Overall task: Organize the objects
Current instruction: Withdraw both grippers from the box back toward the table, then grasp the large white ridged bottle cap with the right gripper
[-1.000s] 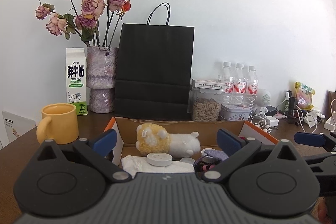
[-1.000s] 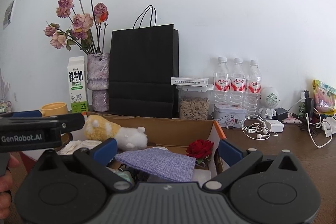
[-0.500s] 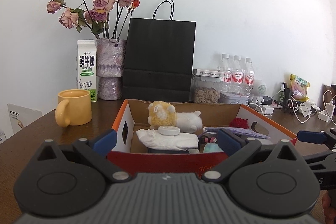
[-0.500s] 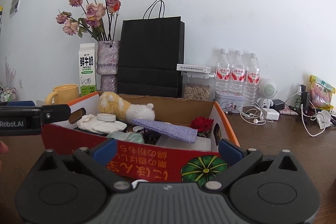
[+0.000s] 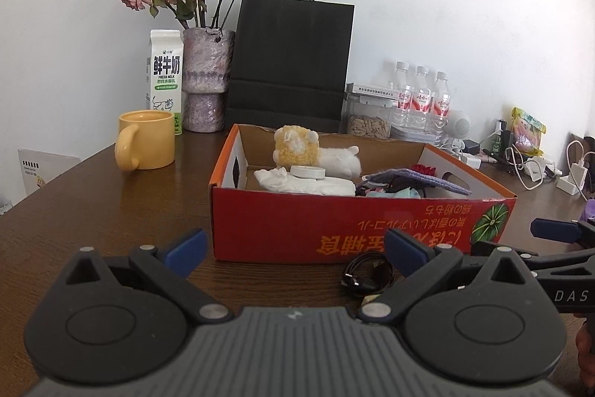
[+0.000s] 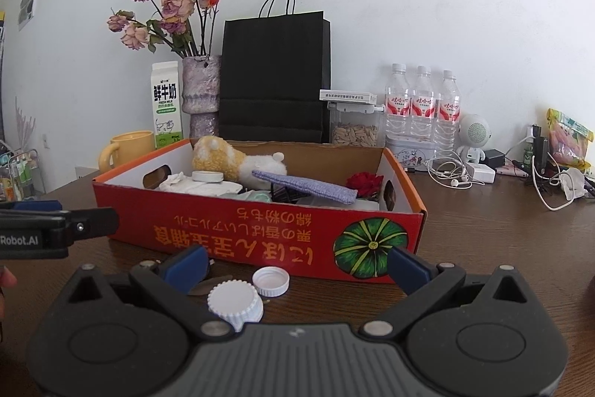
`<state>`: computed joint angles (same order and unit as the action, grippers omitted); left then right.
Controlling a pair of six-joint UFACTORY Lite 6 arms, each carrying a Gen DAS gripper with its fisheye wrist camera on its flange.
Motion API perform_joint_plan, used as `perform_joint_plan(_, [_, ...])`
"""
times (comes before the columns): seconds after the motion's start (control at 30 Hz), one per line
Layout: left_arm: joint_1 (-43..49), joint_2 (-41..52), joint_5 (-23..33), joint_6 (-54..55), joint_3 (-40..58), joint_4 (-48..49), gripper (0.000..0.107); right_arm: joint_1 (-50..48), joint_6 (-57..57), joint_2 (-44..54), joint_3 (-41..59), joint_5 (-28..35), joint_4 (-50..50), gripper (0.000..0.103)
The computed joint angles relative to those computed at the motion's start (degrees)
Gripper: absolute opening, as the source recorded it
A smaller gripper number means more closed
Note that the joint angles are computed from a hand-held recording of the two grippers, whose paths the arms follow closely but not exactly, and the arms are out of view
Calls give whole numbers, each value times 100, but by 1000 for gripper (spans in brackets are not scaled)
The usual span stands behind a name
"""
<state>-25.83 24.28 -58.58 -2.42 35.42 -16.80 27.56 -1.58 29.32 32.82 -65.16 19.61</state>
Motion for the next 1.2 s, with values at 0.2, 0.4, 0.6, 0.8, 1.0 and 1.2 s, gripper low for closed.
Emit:
perform_joint_plan(0.2, [-78, -50, 216, 89, -58, -105, 103, 145, 23, -103, -107, 219, -97, 93])
perform_joint_plan(0.4, [35, -118, 389, -120, -111, 27, 103, 201, -204, -37, 260, 1028, -258, 78])
perform_joint_plan(0.6, [85, -108, 567, -173, -52, 67, 103, 218, -384, 305, 968, 1833, -223, 52])
perform_joint_plan(0.8, [163, -99, 683, -277, -10, 191, 103, 358, -604, 440, 1140, 1813, -3, 35])
perform_joint_plan(1.0, [179, -80, 717, -307, 11, 209, 103, 512, -76, 119, 131, 16, 188, 35])
perform_joint_plan(1.2, [193, -65, 786, -310, 45, 210, 103, 367, 129, -202, -466, -427, 156, 35])
